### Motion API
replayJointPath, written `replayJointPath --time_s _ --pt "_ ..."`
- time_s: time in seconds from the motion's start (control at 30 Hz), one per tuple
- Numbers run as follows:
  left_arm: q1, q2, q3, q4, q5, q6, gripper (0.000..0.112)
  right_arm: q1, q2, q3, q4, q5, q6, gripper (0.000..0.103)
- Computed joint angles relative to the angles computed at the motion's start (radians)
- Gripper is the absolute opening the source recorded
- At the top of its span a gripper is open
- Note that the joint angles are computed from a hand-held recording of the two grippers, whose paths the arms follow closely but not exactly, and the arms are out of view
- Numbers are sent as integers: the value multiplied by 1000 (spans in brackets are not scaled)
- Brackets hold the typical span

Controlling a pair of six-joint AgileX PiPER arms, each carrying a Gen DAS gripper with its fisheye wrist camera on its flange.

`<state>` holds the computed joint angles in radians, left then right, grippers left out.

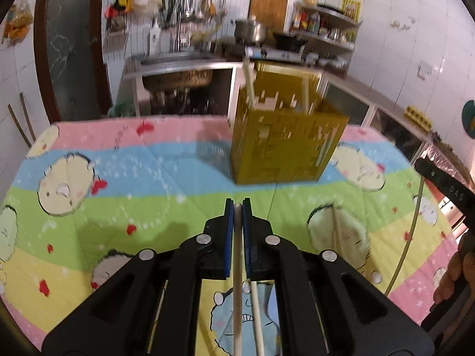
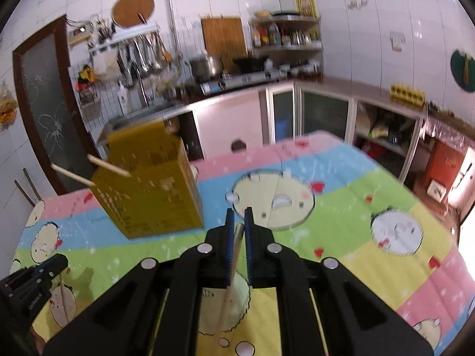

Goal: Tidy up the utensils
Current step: 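Carry both held chopsticks over the yellow holder and open both tools to drop them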

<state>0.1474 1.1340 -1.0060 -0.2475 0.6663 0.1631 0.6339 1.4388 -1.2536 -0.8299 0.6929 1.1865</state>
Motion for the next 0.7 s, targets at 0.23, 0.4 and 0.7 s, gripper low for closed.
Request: replayJointPath --time_s 0.23,0.4,0.7 --pt "38 -86 -28 -86 -10 70 5 83 -70 32 -244 7 136 6" --pt "26 -141 -24 -85 -61 69 5 117 -110 83 -378 -26 224 6" --pt "-1 -168 -12 -62 -122 54 4 143 -138 133 -500 -49 308 6"
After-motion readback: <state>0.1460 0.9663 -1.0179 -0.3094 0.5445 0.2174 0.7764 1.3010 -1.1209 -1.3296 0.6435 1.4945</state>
